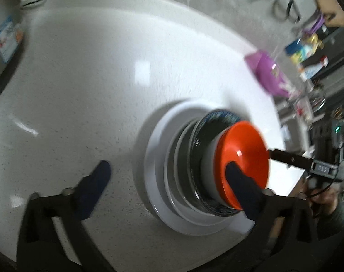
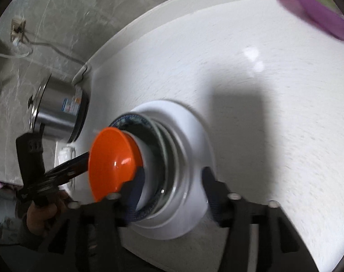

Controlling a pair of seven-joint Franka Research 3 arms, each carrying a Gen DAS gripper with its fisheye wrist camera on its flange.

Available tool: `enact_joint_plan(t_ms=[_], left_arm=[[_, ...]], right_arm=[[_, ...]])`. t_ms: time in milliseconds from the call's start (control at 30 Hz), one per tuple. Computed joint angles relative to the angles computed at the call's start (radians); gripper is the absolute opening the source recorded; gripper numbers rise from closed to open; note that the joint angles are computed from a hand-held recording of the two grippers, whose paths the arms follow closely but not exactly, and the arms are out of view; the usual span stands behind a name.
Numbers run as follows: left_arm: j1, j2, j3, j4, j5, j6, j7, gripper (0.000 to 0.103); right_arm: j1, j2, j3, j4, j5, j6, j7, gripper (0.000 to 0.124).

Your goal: Organize plates and bowls

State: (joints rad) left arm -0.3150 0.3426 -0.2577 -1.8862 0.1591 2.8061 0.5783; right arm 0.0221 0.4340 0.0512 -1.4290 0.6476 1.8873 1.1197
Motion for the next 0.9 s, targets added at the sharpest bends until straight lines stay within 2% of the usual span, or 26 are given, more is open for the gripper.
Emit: enact_joint_plan(t_ms=[33,100,200,333,433,467,567,600,667,700,800,833,867,900], left_arm=[[-0.027,-0.016,0.033,-0.011,0.046,0.007,-0.041,0.103],[-0.078,-0.041,0.090,-0.024,0.155,0.030,-0.134,0.103],[-0.122,-0.061,0.135,-0.026,0.296,0.058,-0.259,0.103],[-0.122,-0.059,0.100,0.021,0.349,-0.017,-0.291,0.103],[-0.171,-0.075,0.115,0.046,0.441,-0.115,-0.437,0.103],[-0.195,-0.076,0.119,0.066,0.495,-0.171,-0.502,0.102],[-0.257,-0.079,0.099,0.149,0.590,-0.423,-0.659,0.102],[-0.265,-0.069,0.084,0.184,0.597,-0.484,-0.678,0.102],[-0.273,-0.056,0.059,0.224,0.628,-0.527,-0.701,0.103],[-0.290,-0.029,0.047,0.278,0.636,-0.595,-0.699,0.103],[-0.329,0.042,0.023,0.417,0.585,-0.761,-0.682,0.102],[-0.351,0.054,0.036,0.439,0.572,-0.758,-0.693,0.102],[-0.342,0.046,0.022,0.425,0.578,-0.734,-0.713,0.102],[-0.337,0.032,0.020,0.395,0.576,-0.666,-0.739,0.102]], right_arm=[[-0.005,-0.020,-0.001,-0.027,0.016,0.020,-0.001,0.087],[-0.006,-0.078,-0.006,-0.101,0.045,0.086,-0.006,0.092],[0.006,-0.162,-0.016,-0.196,0.051,0.171,-0.011,0.098],[0.021,-0.241,-0.025,-0.276,0.056,0.238,-0.052,0.098],[0.035,-0.287,-0.028,-0.317,0.068,0.275,-0.108,0.098],[0.036,-0.299,-0.030,-0.328,0.075,0.282,-0.130,0.098],[0.038,-0.324,-0.034,-0.349,0.129,0.280,-0.213,0.098],[0.039,-0.334,-0.036,-0.361,0.151,0.286,-0.238,0.098],[0.042,-0.345,-0.041,-0.371,0.172,0.276,-0.251,0.098],[0.039,-0.358,-0.044,-0.380,0.201,0.265,-0.271,0.098],[0.052,-0.420,-0.050,-0.433,0.213,0.309,-0.327,0.098],[0.058,-0.437,-0.052,-0.446,0.213,0.324,-0.339,0.098],[0.064,-0.457,-0.054,-0.462,0.208,0.344,-0.349,0.098],[0.071,-0.479,-0.057,-0.482,0.200,0.368,-0.355,0.098]])
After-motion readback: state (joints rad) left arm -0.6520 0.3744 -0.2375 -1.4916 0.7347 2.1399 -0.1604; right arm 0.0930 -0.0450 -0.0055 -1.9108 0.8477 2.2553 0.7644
